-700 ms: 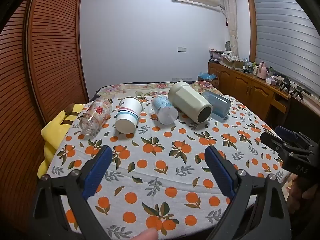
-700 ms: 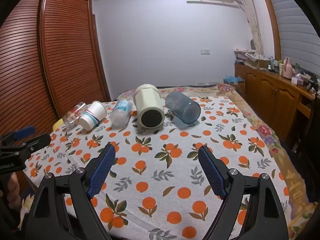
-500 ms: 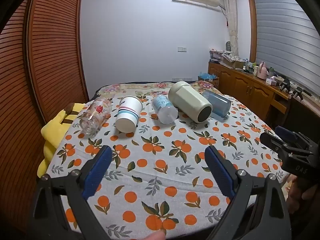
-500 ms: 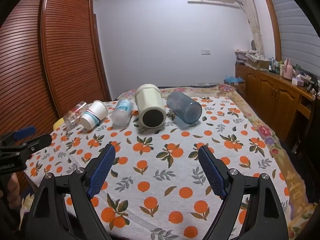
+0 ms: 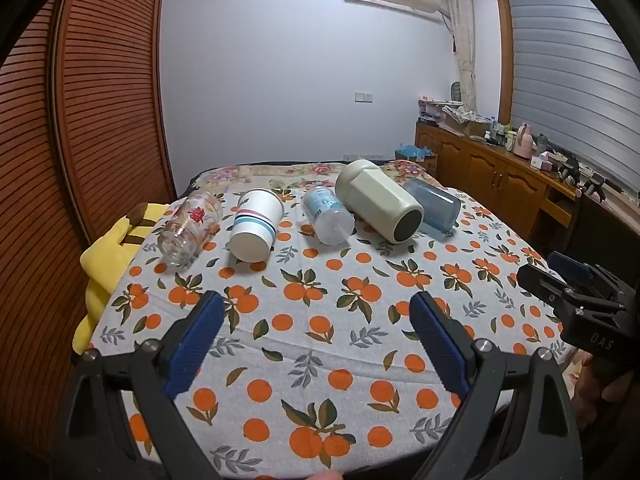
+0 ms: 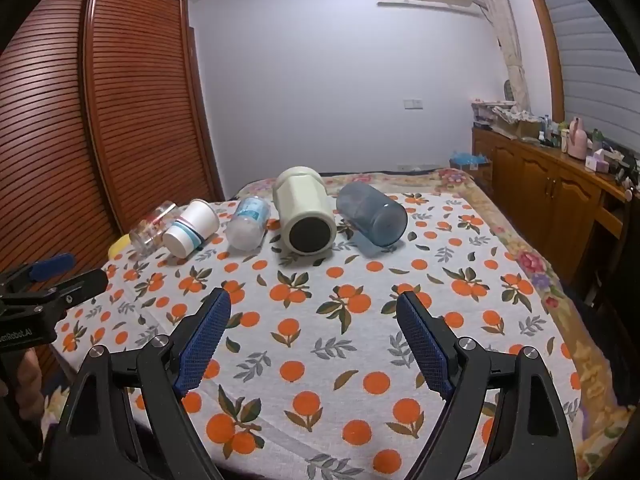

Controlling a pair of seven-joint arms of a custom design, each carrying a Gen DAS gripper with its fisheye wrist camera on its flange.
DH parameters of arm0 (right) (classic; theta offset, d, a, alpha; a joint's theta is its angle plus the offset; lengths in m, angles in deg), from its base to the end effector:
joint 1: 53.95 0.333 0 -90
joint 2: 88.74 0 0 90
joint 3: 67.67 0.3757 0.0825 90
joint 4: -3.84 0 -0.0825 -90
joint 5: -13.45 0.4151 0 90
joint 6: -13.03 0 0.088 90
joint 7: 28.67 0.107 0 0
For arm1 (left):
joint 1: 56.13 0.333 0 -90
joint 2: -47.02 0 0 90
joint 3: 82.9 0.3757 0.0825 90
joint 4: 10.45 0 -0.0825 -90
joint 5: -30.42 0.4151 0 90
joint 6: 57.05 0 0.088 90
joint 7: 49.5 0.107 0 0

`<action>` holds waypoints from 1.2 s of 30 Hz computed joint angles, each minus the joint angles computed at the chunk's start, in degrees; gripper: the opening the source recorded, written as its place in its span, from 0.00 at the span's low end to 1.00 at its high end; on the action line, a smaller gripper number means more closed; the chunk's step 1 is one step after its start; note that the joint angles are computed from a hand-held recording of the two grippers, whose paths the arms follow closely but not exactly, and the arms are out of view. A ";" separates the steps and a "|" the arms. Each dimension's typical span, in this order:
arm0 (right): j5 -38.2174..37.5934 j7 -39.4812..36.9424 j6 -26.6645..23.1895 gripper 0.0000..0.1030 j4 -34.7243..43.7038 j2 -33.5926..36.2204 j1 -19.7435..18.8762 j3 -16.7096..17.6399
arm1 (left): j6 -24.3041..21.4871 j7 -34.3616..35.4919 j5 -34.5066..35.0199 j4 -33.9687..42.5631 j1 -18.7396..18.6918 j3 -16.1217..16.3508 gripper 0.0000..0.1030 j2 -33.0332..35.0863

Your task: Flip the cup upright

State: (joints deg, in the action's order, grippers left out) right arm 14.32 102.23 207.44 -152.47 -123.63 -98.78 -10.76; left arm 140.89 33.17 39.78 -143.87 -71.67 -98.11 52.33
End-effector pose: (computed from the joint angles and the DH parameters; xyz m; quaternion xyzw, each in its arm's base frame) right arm 0.4185 0.1262 0.4765 -0.4962 0.6923 -0.3720 0.3690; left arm 0.4977 -0.3137 0.4640 -0.4139 0.7641 -0.4420 0.2223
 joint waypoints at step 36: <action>0.58 -0.94 0.03 0.84 -0.06 -0.11 0.21 -0.32 | 0.36 -0.59 0.68 0.18 0.27 -0.06 0.91 0.40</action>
State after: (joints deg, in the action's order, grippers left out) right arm 14.90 101.29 207.48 -152.53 -123.74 -98.57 -11.08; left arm 141.25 32.58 40.46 -143.69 -71.40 -98.17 52.72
